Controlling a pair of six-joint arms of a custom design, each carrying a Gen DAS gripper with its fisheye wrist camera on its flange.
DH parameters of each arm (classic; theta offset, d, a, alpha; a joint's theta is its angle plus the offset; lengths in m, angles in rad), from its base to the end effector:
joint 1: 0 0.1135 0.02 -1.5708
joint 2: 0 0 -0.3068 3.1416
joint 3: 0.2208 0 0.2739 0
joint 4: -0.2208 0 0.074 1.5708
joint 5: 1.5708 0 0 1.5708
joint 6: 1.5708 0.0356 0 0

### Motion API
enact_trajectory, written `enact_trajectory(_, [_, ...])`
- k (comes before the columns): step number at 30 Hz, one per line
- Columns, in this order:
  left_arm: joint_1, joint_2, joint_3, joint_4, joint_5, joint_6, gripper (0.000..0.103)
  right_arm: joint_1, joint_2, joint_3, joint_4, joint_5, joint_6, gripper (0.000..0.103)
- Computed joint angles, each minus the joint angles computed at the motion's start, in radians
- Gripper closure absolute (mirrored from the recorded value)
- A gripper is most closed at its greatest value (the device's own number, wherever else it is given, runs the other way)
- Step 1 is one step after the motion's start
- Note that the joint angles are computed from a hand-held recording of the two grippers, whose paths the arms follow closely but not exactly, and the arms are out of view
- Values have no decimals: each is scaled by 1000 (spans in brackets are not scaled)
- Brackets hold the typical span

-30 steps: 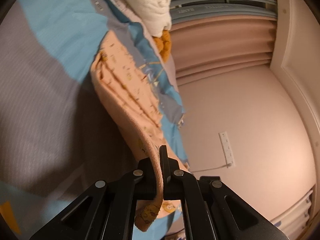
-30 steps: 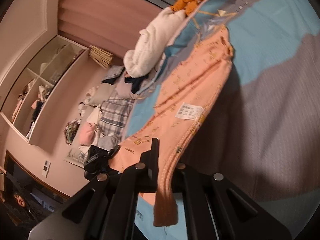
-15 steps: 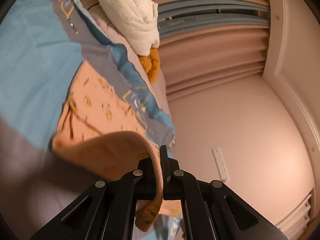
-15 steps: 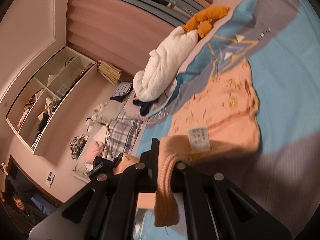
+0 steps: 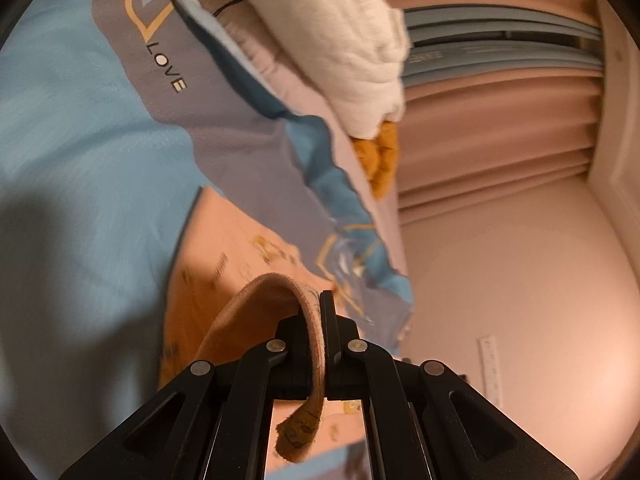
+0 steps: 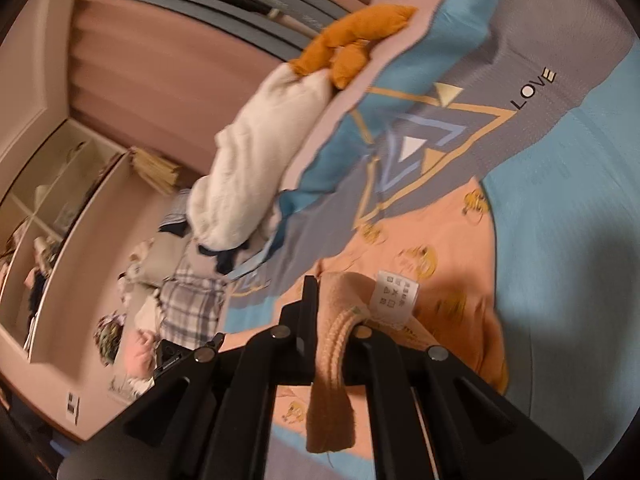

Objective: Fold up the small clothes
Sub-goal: 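Lift the hem with both tools and fold it toward the collar, then lay the hem onto the collar and open both tools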

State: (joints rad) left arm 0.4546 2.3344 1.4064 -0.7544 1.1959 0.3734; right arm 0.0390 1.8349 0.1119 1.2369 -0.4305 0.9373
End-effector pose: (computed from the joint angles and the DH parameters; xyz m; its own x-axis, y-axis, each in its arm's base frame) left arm 0.4015 0.1593 0.0707 -0.9239 -0.3029 -0.2336 0.0893 0.4231 -0.9017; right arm 0.2122 0.0231 0.0867 -0.6021 0.7095 -0.3663 0.1370 0.5437 0.8280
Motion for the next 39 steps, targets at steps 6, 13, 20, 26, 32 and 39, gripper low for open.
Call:
enact_trajectory(6, [-46, 48, 33, 196, -74, -220, 103, -48, 83, 131, -158, 28, -47, 99])
enact_trajectory(13, [-73, 84, 112, 52, -112, -125, 103, -109, 125, 207, -292, -85, -78, 92])
enact_trajectory(20, [-96, 180, 267, -207, -71, -34, 103, -131, 139, 186, -268, -232, -69, 56])
enact_trajectory(26, [-85, 123, 58, 558, 55, -829, 103, -169, 276, 235, -25, -275, 190, 56])
enact_trajectory(32, [-93, 138, 158, 361, -90, -696, 103, -233, 374, 246, 122, -185, 325, 55])
enact_trajectory(39, [-41, 113, 228, 134, -159, -455, 100, -277, 175, 142, -5, -194, 101, 53])
